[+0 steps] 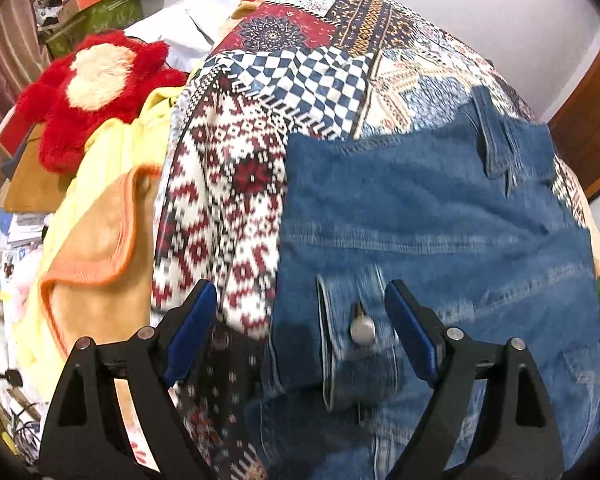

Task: Fold large clothes

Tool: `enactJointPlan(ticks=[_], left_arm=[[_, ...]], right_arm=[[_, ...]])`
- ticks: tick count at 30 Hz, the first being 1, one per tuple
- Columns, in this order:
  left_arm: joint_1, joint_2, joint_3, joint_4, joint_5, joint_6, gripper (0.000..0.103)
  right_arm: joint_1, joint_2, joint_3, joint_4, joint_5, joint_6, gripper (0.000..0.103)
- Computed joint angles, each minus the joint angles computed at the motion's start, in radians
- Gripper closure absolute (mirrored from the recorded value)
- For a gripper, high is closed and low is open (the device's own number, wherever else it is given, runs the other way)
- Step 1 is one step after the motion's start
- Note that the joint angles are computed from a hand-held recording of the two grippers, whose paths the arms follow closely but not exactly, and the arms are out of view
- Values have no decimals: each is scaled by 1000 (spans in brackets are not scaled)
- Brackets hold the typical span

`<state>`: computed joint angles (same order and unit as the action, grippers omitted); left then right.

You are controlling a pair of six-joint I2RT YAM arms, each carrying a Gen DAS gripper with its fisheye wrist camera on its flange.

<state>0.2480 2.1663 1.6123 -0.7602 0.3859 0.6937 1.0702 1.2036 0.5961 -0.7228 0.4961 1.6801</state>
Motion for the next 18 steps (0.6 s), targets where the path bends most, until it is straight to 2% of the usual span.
enactJointPlan(ticks=[4, 7, 10, 12, 14, 15, 16, 18], left_arm=[[-25, 173, 249, -200, 71, -27, 17], [-49, 306, 424, -309, 91, -64, 17], [-75, 390, 524, -313, 56, -95, 20], [-88, 434, 580, -306, 42, -118, 36], [-93, 514, 708, -374, 65, -133, 46], [-95, 551, 769, -409, 80, -139, 53], [-99, 587, 829, -441, 97, -142, 58], [-109, 620, 880, -452, 101, -161, 60]], right_arm=[[-132, -34, -47, 118, -31, -123, 23], [-255, -35, -114, 257, -111, -220, 24], [-359, -12, -182, 384, -179, -268, 32], [-423, -1, -229, 466, -232, -299, 48], [-463, 20, -266, 553, -279, -335, 57], [-472, 35, -278, 598, -282, -352, 58], [-475, 44, -278, 614, -282, -367, 60], [-485, 88, -256, 629, -286, -405, 69]])
